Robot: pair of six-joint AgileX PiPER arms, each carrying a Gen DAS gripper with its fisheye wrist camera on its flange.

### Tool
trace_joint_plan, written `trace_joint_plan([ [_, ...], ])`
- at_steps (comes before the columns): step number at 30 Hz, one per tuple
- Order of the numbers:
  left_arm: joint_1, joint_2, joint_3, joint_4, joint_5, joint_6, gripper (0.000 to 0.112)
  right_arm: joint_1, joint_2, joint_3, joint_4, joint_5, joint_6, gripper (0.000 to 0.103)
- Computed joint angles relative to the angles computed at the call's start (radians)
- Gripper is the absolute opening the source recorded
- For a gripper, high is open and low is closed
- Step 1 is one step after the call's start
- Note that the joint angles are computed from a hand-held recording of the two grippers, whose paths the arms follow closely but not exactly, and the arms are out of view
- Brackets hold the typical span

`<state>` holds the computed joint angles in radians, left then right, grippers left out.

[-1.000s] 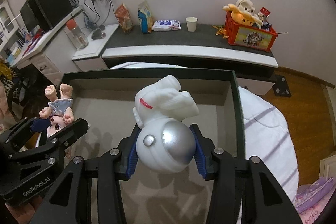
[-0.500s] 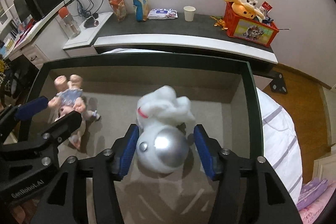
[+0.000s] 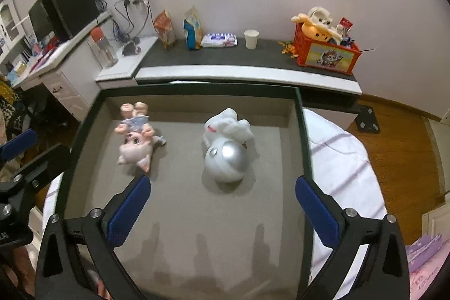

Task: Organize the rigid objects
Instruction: 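Withdraw both tools from the tray box back toward the remaining objects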

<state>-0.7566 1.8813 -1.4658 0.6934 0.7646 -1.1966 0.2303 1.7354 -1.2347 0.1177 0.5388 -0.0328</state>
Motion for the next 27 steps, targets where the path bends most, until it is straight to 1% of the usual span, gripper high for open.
trace_joint_plan([
  [3,-0.059,-0.073,0.066,0.057,0.022,-0.073,0.103,0.010,-0.115,0.103,0.015,-0.033,-0.004,0.103],
  [6,-0.154,-0.149,0.139,0.143,0.078,-0.189,0.103,0.029,-0.243,0.213,-0.005,-0.060,0.023,0.103],
  [10,-0.260,-0.237,0.235,0.213,0.138,-0.327,0.103,0.030,-0.421,0.346,0.010,-0.065,0.021,0.103],
  [11,-0.293,-0.260,0.261,0.229,0.164,-0.368,0.103,0.037,-0.464,0.377,-0.012,-0.064,0.047,0.103],
  [14,-0.371,-0.304,0.316,0.262,0.231,-0.456,0.103,0.035,-0.601,0.465,-0.019,-0.046,0.065,0.103],
  [15,-0.411,-0.321,0.340,0.275,0.265,-0.496,0.103,0.028,-0.632,0.482,-0.014,-0.039,0.059,0.103],
  [19,-0.522,-0.343,0.388,0.283,0.360,-0.588,0.103,0.019,-0.784,0.560,-0.011,0.003,0.061,0.103],
  [21,-0.568,-0.353,0.419,0.285,0.382,-0.646,0.103,0.012,-0.850,0.595,0.000,0.025,0.057,0.103],
  [25,-0.671,-0.361,0.487,0.277,0.423,-0.773,0.103,-0.041,-0.971,0.671,0.084,0.077,-0.015,0.103],
  [27,-0.711,-0.358,0.522,0.260,0.419,-0.837,0.103,-0.053,-1.008,0.709,0.104,0.092,-0.032,0.103],
])
